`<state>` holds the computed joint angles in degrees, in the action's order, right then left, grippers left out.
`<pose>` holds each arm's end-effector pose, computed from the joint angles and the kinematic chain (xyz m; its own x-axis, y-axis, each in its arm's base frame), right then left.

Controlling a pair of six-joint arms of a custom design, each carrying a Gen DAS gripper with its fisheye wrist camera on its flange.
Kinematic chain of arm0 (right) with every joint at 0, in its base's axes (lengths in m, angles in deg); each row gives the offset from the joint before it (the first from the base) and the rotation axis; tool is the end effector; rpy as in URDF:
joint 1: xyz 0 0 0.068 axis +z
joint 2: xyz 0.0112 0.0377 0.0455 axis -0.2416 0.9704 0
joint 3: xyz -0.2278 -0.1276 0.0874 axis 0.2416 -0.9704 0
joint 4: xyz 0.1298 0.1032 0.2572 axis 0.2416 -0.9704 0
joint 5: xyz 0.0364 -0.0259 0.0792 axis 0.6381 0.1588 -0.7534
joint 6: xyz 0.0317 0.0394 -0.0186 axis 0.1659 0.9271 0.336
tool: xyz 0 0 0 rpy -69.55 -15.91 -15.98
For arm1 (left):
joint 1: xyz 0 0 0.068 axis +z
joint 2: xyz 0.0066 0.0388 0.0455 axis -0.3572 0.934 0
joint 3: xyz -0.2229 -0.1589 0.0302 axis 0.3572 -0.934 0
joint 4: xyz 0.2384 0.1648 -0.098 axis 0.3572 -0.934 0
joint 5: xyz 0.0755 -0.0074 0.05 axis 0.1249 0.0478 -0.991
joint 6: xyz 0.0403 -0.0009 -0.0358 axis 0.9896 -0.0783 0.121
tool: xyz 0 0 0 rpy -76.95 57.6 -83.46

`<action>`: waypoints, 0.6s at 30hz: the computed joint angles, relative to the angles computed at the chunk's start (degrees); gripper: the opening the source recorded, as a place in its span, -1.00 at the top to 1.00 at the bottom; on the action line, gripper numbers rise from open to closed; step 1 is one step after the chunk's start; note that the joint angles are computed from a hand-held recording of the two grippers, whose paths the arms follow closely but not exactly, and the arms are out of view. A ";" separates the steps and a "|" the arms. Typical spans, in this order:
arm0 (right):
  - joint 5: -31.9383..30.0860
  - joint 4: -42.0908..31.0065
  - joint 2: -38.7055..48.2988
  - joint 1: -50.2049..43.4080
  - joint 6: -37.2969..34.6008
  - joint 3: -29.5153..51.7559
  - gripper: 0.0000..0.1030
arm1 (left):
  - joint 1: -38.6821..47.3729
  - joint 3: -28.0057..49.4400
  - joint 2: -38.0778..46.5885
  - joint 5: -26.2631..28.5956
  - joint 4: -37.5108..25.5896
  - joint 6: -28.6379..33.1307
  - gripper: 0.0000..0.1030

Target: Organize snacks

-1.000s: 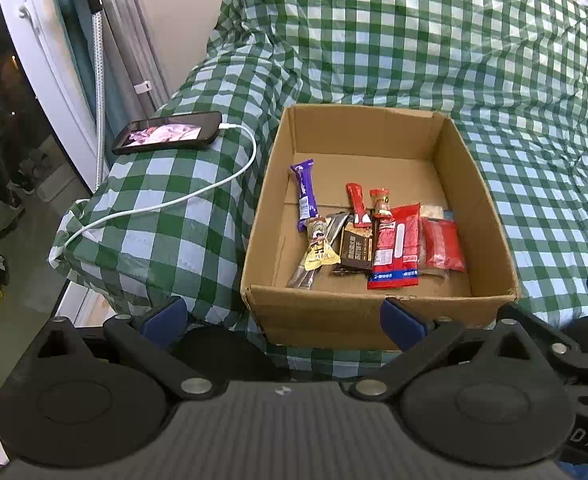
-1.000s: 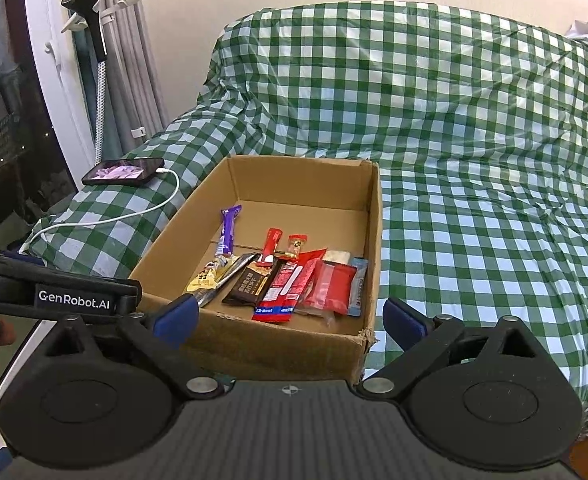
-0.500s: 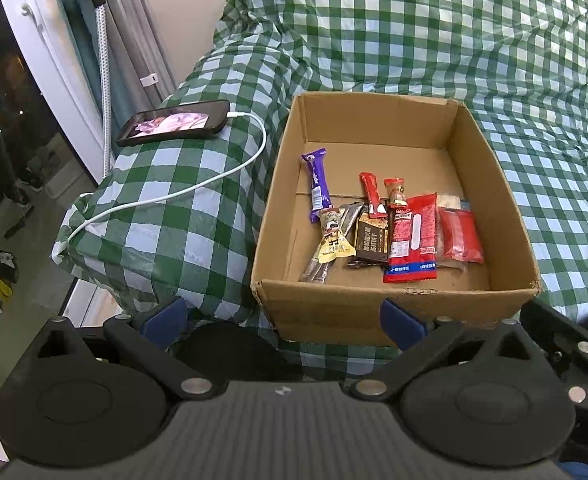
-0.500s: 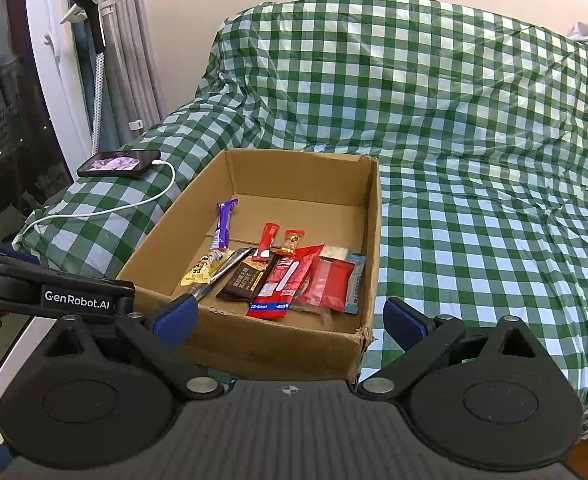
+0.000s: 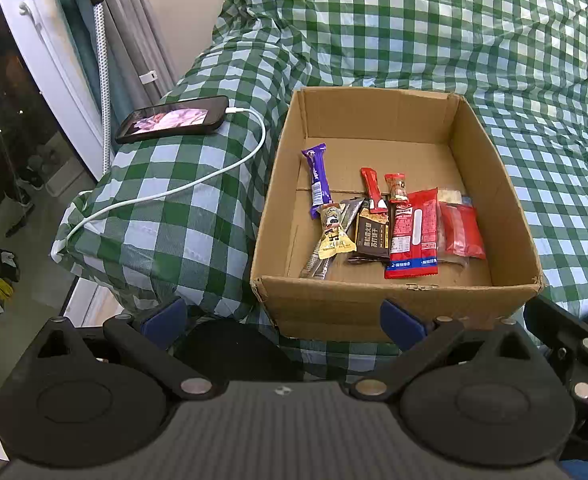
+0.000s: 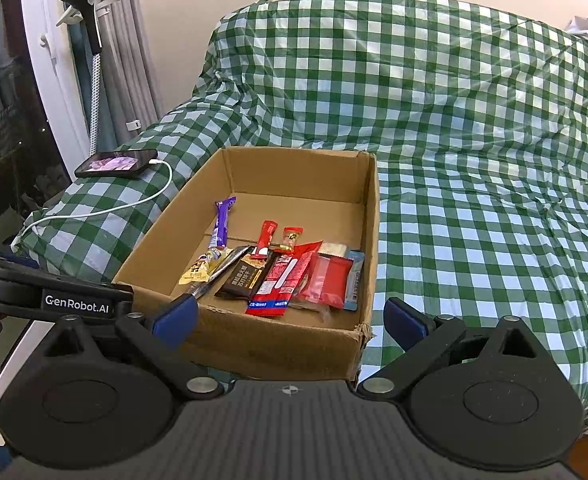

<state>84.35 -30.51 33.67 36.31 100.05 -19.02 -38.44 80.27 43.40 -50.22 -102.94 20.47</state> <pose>0.1609 0.1701 0.2906 -0.6187 -0.0361 -0.7848 -0.2152 0.9685 0.1252 0.1838 -0.0423 0.3175 -0.8016 0.0141 -0.5977 -0.1442 0.9657 0.2161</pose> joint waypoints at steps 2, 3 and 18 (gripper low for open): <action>-0.14 -0.06 -0.08 -0.16 -0.04 -0.09 -0.92 | -0.04 0.05 0.03 0.03 -0.04 -0.07 -0.99; -0.31 0.07 -0.14 -0.41 -0.16 -0.22 -0.92 | -0.02 0.02 0.03 0.04 -0.03 -0.07 -0.99; -0.38 0.21 0.49 -0.56 0.00 0.01 -0.93 | 0.19 -0.27 0.02 0.23 0.04 0.41 -0.99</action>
